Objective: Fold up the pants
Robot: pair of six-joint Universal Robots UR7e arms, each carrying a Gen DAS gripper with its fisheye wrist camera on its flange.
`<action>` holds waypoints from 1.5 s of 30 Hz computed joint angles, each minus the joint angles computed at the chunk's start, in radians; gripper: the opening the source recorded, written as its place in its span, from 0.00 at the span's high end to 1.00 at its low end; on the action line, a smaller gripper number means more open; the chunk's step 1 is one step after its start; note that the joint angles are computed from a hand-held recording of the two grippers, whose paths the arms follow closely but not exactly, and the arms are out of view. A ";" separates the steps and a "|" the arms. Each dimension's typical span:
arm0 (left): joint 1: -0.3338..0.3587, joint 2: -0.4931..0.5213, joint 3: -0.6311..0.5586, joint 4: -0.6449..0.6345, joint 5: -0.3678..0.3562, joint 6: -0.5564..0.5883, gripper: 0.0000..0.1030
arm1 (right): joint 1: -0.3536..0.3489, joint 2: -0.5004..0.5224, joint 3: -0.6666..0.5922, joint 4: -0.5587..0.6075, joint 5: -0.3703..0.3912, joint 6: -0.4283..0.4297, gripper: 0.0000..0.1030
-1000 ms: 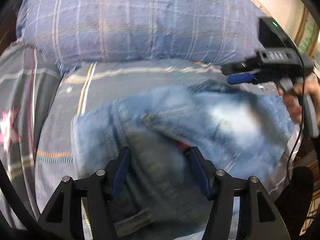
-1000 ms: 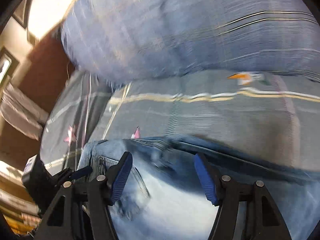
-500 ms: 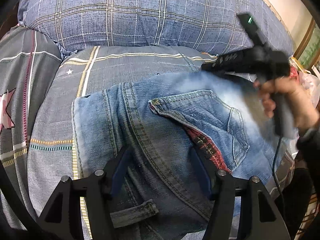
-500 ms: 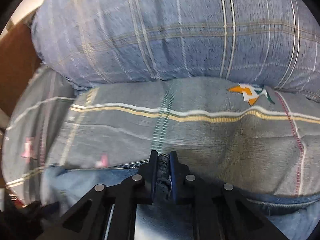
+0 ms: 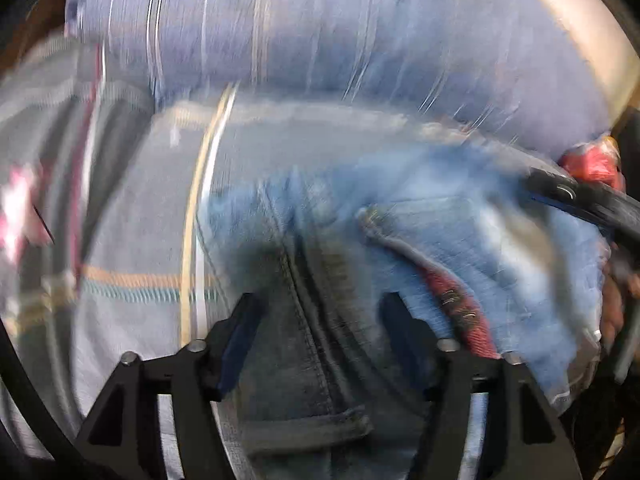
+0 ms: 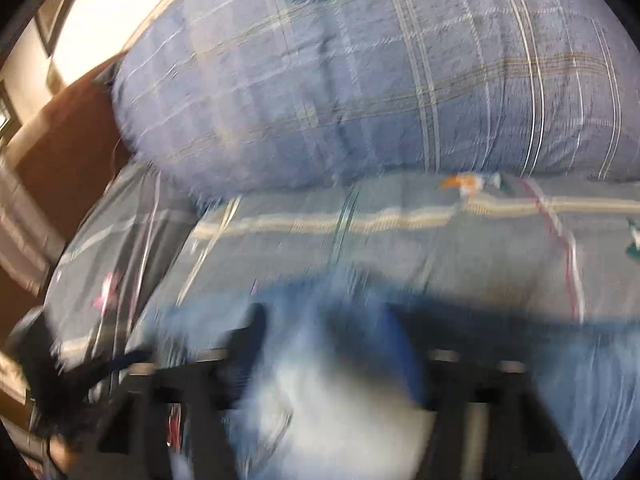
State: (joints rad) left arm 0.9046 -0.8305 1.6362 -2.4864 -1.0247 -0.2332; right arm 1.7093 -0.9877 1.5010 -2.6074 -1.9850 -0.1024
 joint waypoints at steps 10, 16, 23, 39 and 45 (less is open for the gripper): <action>-0.051 -0.080 0.118 -0.166 0.011 0.055 0.31 | 0.020 -0.035 0.109 -0.046 -0.102 -0.039 0.32; -0.089 -0.063 0.138 -0.153 0.037 0.115 0.31 | 0.030 -0.182 0.178 0.017 -0.214 -0.027 0.32; -0.085 -0.044 0.096 -0.038 0.079 0.036 0.28 | -0.102 -0.312 0.212 0.211 -0.202 0.131 0.32; -0.252 0.385 -0.407 0.069 -0.168 0.238 0.28 | -0.236 -0.619 0.438 -0.128 -0.338 0.050 0.32; -0.293 0.619 -0.713 0.262 -0.214 0.258 0.28 | -0.281 -0.652 0.469 -0.109 -0.349 0.037 0.32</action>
